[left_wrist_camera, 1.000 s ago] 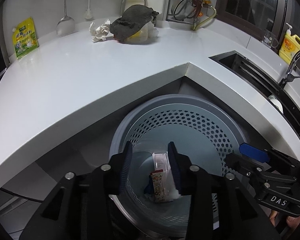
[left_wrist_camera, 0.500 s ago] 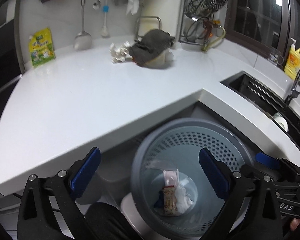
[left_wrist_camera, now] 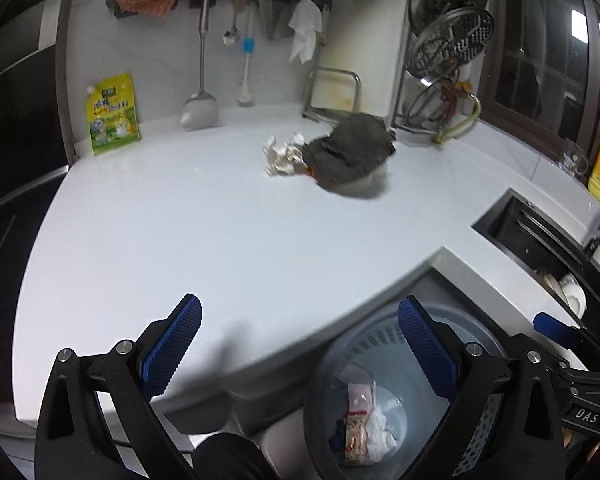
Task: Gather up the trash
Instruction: 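Reach the right tool to the grey cloth on the counter and grasp it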
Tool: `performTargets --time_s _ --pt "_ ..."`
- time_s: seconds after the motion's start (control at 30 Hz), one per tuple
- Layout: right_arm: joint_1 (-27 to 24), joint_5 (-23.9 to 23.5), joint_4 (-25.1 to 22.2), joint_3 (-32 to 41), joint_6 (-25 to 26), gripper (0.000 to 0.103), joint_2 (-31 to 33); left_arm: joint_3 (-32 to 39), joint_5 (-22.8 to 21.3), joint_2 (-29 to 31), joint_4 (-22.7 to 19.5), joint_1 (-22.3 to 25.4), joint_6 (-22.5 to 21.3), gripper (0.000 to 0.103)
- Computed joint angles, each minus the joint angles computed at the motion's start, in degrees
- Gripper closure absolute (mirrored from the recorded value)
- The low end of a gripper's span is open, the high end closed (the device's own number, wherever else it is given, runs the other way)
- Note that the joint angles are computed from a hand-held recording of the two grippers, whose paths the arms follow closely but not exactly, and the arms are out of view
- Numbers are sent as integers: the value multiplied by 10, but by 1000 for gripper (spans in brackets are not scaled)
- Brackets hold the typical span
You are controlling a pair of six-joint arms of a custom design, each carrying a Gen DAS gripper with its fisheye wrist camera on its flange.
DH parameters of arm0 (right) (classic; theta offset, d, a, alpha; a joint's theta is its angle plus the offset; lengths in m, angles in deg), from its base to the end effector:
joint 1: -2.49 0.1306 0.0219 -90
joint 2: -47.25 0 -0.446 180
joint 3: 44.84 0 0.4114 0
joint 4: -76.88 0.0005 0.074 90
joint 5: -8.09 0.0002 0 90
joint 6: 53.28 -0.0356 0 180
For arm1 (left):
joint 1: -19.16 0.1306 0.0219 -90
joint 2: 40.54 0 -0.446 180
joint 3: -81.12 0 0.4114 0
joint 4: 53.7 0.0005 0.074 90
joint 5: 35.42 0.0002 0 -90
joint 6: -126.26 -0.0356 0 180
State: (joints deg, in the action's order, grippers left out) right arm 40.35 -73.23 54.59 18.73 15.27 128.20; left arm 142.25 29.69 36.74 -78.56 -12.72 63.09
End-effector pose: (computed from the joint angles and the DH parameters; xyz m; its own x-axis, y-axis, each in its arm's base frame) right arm 0.3417 0.2582 0.3783 -0.6574 -0.0532 -0.7517 -0.2950 0.9360 0.1918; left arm 0.3464 -0.1984 0.3813 -0.5917 -0.1141 -0.7980 -0.0646 0.9935 -0.0941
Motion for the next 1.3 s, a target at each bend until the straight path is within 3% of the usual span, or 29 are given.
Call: performTargets --time_s 0.27,0.6,0.9,1.3 --pt "-6 11 3 78 33 24 52 36 11 11 9 50 -39 6" --pt "-11 24 -22 199 75 24 148 81 61 56 25 115 -62 6" --pt "-27 24 -47 284 83 24 219 121 70 107 36 149 -87 6" --pt "-19 81 -76 382 128 24 300 139 102 148 40 177 -78 6"
